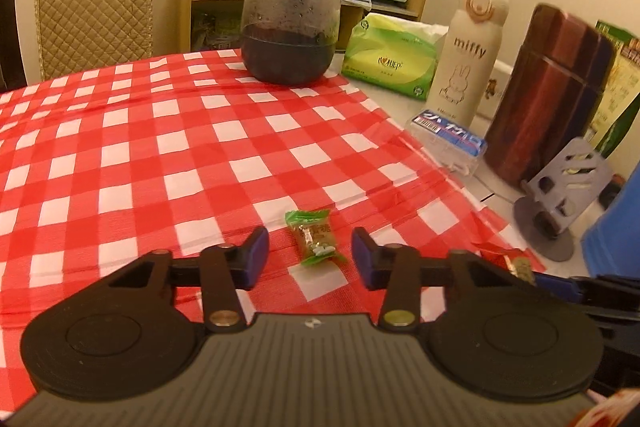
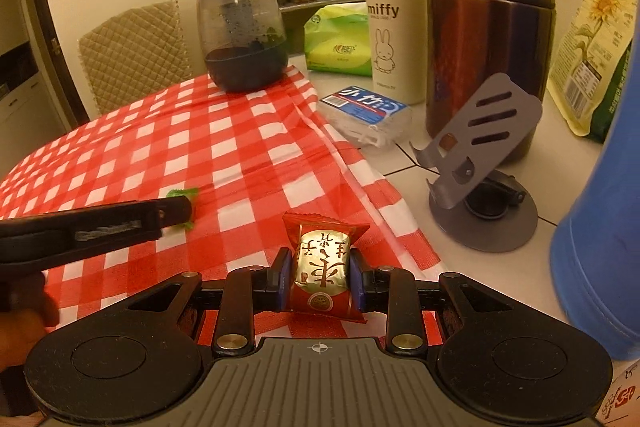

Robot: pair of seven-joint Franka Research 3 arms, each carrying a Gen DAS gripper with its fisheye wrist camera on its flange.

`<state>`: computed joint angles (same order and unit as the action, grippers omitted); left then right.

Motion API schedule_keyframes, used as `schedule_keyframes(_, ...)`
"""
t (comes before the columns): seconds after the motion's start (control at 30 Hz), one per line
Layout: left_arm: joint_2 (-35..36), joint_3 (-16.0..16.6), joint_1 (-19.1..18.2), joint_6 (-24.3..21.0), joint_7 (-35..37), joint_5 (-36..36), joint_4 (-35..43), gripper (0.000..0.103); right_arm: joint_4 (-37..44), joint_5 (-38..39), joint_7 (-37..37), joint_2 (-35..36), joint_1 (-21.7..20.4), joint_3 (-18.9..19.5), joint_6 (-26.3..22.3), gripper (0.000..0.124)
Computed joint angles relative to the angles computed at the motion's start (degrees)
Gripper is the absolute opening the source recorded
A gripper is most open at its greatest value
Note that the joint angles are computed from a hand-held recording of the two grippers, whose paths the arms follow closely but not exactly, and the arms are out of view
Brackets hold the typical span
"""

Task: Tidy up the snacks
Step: 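Grasp the red-wrapped candy with the right gripper while the left gripper grasps the green-wrapped candy, then carry both held candies over the yellow tray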

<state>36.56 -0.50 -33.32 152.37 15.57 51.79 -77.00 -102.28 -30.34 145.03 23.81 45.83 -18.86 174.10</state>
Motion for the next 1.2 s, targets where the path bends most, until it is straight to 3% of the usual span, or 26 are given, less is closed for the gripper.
schedule_keyframes(0.2,2.93,-0.29,-0.3,-2.05,3.84,-1.45,3.79,0.035,-1.38,-0.93,2.26,-0.43,2.23,-2.24,1.17,0.03)
schedule_keyframes(0.33,3.35,-0.43,-0.38,-4.16,6.19,-2.95,4.96,0.018,-1.53,-0.67,2.15,-0.67,2.0,-1.73,0.99,0.03)
schedule_keyframes(0.63,-7.01,-2.05,0.73,-3.12,3.88,-2.49,-8.52,0.018,-3.29,-1.76,2.66,-2.94,1.71,-0.46,0.55,0.03)
schedule_keyframes(0.9,-19.99,-7.25,3.54,-4.01,-1.42,-1.49,-22.22,0.018,-6.52,-6.37,4.85,-8.29,-0.43,4.78,-2.29,0.03)
schedule_keyframes(1.2,-34.21,-14.2,6.58,-10.75,-5.43,-4.14,-34.05,0.018,-10.3,-8.13,3.76,-16.47,-4.44,13.96,-6.74,0.03)
